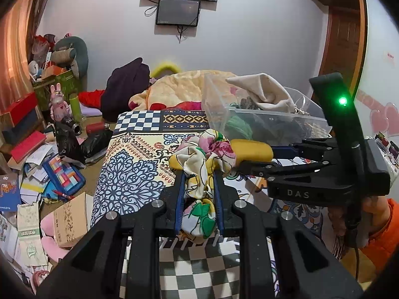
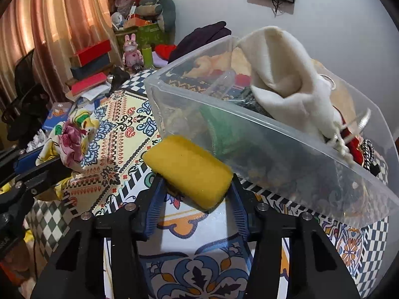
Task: Organize soft objects
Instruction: 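Grasp the yellow sponge with the right tool while the left tool grasps the floral scrunchie, then carry the sponge and scrunchie with both tools over the box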
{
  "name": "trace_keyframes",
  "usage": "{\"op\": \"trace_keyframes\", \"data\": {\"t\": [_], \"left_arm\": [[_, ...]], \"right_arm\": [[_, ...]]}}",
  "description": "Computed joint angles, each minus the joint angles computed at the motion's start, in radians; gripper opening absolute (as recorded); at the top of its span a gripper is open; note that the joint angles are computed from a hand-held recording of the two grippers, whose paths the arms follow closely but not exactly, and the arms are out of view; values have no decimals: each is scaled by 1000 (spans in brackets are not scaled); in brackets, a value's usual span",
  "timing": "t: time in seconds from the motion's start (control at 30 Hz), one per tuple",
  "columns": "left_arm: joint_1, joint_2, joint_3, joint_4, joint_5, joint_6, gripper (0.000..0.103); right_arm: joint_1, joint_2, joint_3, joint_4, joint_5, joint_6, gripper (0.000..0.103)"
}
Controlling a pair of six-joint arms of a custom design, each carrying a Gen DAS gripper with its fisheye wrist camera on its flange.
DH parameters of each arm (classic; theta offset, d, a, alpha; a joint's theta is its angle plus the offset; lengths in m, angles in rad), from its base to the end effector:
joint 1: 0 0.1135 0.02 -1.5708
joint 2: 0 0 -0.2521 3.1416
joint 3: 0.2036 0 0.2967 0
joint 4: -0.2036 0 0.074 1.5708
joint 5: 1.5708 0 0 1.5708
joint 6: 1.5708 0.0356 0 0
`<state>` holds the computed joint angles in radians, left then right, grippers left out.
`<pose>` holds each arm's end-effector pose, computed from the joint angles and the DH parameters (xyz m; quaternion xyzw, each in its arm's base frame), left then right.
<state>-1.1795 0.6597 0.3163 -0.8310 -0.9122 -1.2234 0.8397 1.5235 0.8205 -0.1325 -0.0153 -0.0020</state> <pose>0.0838 -0.1294 0.1383 -0.1060 0.8781 -0.0090 0.4665 0.2280 0.2550 0.1419 -0.3837 0.8506 0.1527 0.3254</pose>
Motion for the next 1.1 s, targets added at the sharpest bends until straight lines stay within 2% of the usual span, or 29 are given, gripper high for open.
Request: {"op": "trace_keyframes", "data": {"t": [0.3, 0.5, 0.6, 0.77, 0.93, 1.1], "left_arm": [[23, 70, 71, 37, -3, 77, 21], [70, 108, 154, 106, -42, 220, 21], [123, 122, 185, 181, -28, 327, 21], [236, 177, 226, 287, 23, 444, 21], [375, 256, 247, 425, 172, 555, 21], [463, 395, 300, 513, 259, 621, 21]], "right_arm": [[-34, -275, -166, 9, -13, -43, 41], [-121, -464, -236, -4, -52, -31, 41], [-168, -511, -243, -3, -57, -26, 41], [-237, -500, -232, 30, -56, -9, 41], [-275, -409, -187, 61, -56, 2, 41], [-296, -304, -132, 66, -58, -2, 41]]}}
